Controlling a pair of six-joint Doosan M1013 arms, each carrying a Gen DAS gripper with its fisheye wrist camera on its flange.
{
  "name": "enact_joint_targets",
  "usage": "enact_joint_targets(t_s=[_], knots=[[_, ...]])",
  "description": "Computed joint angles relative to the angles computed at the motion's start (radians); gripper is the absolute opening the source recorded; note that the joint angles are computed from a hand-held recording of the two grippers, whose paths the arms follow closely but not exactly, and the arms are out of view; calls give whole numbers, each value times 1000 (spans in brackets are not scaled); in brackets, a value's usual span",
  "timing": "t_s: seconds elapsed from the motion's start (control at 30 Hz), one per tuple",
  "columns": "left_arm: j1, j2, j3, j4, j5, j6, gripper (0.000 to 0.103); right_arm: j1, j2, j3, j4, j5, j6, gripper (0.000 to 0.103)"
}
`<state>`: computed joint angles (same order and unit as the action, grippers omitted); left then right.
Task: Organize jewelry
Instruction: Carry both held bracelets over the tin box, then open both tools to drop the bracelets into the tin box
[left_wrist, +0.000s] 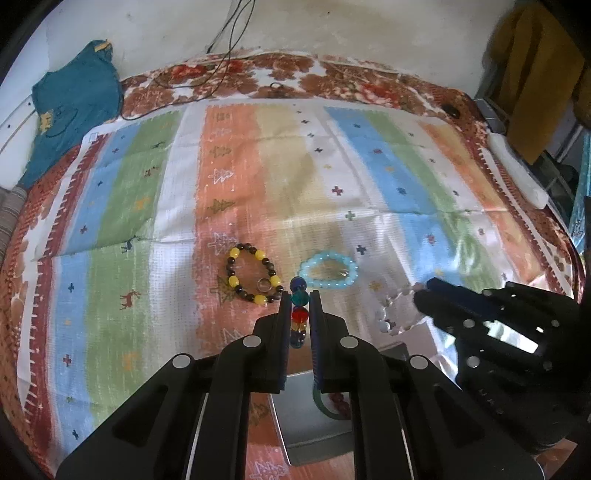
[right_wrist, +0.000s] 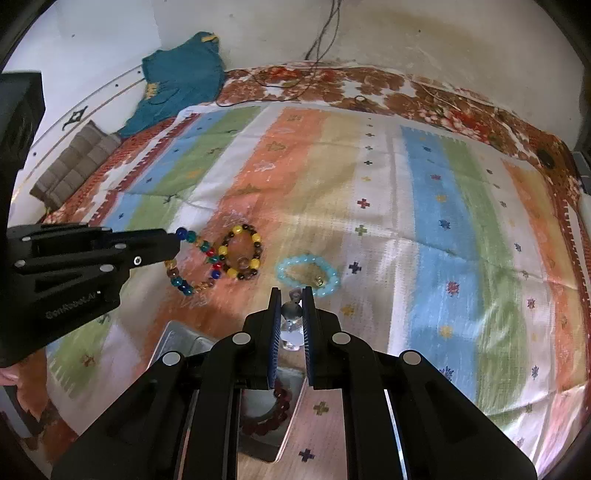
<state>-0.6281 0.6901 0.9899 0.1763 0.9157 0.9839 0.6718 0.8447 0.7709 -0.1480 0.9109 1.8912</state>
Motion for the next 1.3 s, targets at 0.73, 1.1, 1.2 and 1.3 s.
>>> enact_joint_targets(t_s=[0.73, 1.1, 1.2, 1.3], knots=[[-32, -97, 135, 29, -83, -29, 9, 31, -69, 118, -28, -63, 11, 12], [-39, -122, 178, -17, -114, -14, 9, 38, -89, 152, -18, -79, -1, 12], [-44, -132, 191, -14, -123, -17, 9, 40, -95, 166, -14, -77, -2, 12], [-49, -139, 202, -11, -130, -23, 9, 42, -105, 183, -15, -85, -3, 12]])
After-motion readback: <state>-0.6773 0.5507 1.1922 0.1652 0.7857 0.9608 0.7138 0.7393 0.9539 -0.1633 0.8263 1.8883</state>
